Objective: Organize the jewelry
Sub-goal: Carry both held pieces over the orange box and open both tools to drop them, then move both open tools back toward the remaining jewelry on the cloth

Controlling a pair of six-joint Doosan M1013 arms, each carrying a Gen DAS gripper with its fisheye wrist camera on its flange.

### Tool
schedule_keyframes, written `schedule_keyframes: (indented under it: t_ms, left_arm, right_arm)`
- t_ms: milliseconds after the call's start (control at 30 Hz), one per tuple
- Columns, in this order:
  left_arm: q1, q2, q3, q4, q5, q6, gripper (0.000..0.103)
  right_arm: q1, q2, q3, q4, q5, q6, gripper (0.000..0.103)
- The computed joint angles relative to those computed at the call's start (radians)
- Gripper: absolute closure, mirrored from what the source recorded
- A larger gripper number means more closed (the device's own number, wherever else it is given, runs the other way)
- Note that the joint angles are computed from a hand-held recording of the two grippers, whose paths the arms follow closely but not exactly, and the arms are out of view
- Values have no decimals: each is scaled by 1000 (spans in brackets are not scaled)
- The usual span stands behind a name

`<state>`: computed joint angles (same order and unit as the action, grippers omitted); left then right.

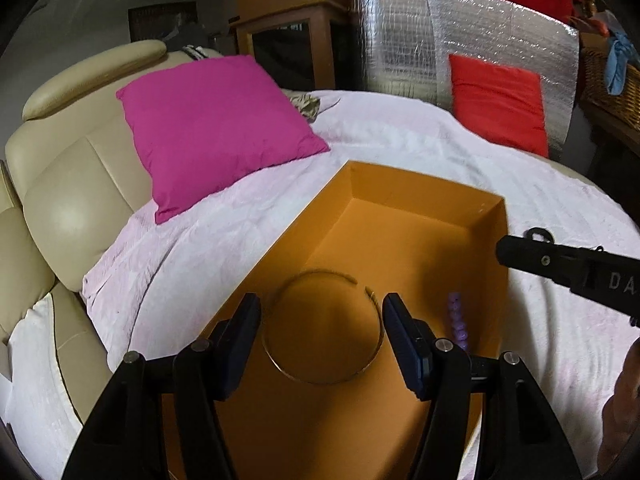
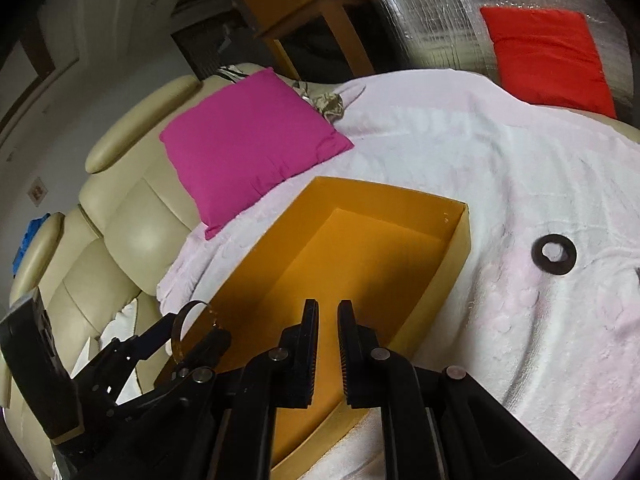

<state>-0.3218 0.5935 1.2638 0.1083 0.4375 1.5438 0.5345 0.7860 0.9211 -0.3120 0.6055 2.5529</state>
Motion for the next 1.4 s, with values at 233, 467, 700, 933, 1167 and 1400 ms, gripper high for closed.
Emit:
schedule_keyframes:
  t_ms: [233,467,700,933,1167,1400]
  left_arm:
    - [-12,-6,2,48,-9,-26,35]
    - [-38,-31,22,102,-37,-45,34]
    - [-70,-55,42,151,-56,-51,33]
    - [-109,-77,60,198,-74,-48,33]
    - [-153,-89,70,271,-75,-69,33]
    - [-198,-97,79,322,-78,-75,33]
  right_arm:
    - [-4,-43,68,-72,-24,76,81]
    - [-17,-122,195,-162,-62,200,66]
    - [-24,-236,374,-410,-97,489,42]
    - [-36,-338,529,-624,-72,761,42]
    - [-50,-407,646,-736,-52,951,42]
    - [-65,-456,727,-767,-60,1028,42]
